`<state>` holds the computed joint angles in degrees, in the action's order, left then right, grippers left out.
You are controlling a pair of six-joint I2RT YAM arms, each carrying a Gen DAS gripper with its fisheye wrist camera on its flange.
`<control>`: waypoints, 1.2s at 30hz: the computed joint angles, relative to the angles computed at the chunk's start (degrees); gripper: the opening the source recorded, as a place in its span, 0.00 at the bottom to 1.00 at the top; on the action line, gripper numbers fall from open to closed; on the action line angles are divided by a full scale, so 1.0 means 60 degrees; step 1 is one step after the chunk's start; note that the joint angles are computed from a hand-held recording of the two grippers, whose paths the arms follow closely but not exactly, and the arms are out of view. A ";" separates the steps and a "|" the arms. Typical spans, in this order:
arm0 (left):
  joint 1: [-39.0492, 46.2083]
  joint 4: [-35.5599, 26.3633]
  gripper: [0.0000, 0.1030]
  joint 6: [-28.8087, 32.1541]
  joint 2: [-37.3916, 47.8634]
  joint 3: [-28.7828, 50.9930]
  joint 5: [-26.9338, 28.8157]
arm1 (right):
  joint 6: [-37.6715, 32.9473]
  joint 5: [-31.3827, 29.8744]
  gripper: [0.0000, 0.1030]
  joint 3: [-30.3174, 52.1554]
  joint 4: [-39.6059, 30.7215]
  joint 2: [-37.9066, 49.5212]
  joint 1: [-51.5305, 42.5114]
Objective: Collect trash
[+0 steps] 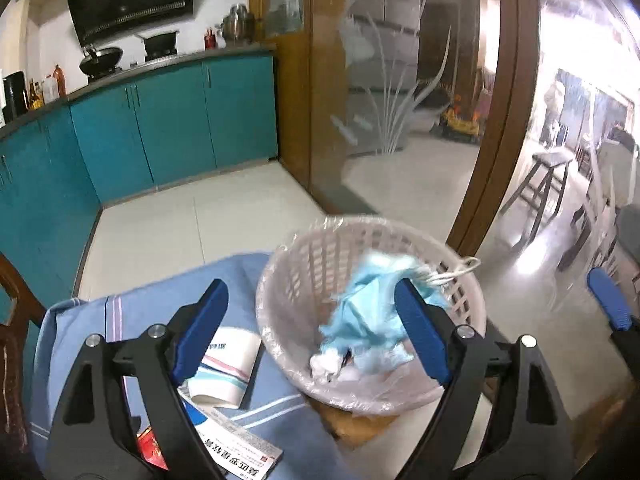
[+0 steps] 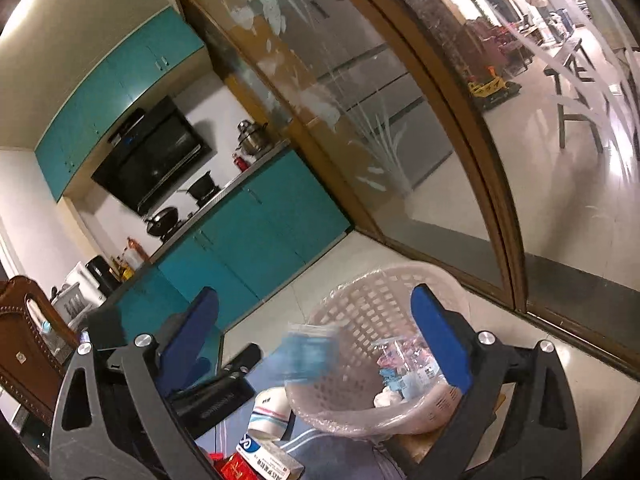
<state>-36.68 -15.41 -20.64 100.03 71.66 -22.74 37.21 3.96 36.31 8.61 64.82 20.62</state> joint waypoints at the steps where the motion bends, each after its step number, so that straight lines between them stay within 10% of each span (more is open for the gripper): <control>1: 0.0032 0.0038 0.84 -0.0002 -0.0185 -0.0300 0.0062 | -0.0103 -0.0085 0.92 0.0044 -0.0081 0.0027 0.0011; 11: 0.1585 -0.1427 0.96 -0.0953 -0.7201 -0.6498 -0.0920 | -0.1505 0.0572 0.92 0.1938 -0.2105 0.2190 0.2834; 18: 0.4797 -0.3335 0.97 -0.0460 -1.1370 -0.8478 0.1058 | -0.2699 0.2320 0.92 0.3532 -0.3710 0.4533 0.5860; 36: 0.2963 -0.3592 0.97 -0.0637 -1.1421 -0.8480 0.0256 | -0.2306 0.2568 0.92 0.3315 -0.3145 0.4649 0.6091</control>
